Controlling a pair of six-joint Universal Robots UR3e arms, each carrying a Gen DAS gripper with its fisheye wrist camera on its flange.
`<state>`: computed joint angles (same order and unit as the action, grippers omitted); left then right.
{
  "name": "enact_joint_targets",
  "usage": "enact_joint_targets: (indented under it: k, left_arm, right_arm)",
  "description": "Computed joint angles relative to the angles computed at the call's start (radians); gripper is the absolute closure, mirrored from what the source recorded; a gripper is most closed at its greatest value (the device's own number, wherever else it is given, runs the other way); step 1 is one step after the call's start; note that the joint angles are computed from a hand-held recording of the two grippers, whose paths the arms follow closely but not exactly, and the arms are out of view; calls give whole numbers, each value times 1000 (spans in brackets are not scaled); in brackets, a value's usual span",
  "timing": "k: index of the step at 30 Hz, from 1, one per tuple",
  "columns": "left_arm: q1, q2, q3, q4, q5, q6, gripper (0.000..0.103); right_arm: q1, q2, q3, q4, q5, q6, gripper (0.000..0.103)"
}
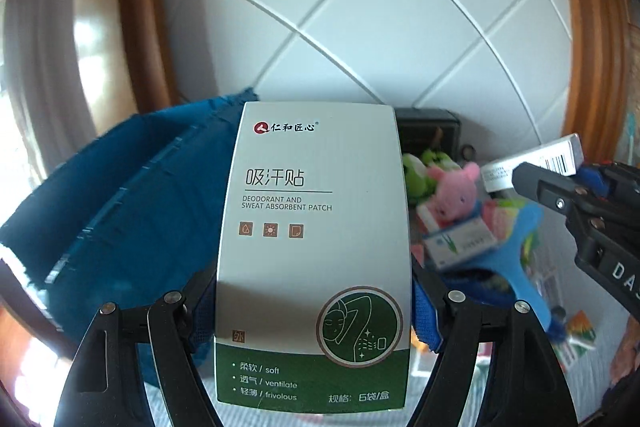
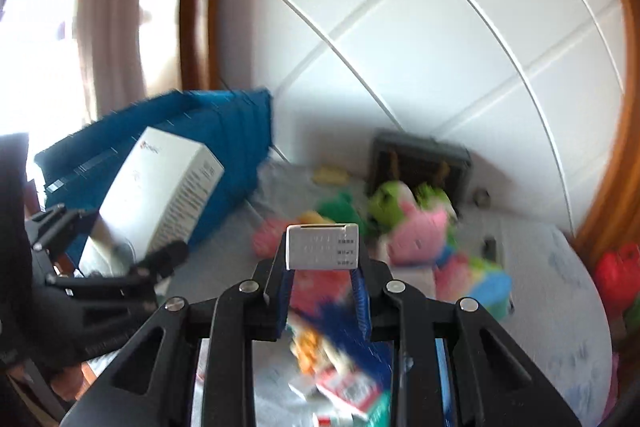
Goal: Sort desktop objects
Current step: 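Lift and carry the white patch box and small white box over the blue bin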
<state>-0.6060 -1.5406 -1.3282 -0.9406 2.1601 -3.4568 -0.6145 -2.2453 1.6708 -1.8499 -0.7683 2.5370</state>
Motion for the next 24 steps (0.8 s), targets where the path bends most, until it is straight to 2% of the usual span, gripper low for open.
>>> enact_joint_targets:
  k: [3, 8, 13, 16, 19, 24]
  left_arm:
    - [26, 46, 4, -40, 51, -30, 26]
    - [121, 159, -35, -56, 71, -21, 26]
    - [333, 286, -75, -19, -38, 115, 26]
    - [527, 363, -99, -11, -177, 208, 26]
    - [831, 473, -128, -52, -426, 323, 26]
    - [1355, 567, -156, -151, -858, 505, 26]
  right_arm:
    - [146, 103, -52, -153, -43, 104, 77]
    - [446, 299, -170, -387, -208, 282, 77]
    - [745, 516, -336, -544, -420, 407, 77]
    - [894, 653, -490, -569, -525, 470, 77]
    - [1025, 828, -711, -554, -617, 507, 77]
    - [1177, 1193, -1227, -437, -712, 542, 77]
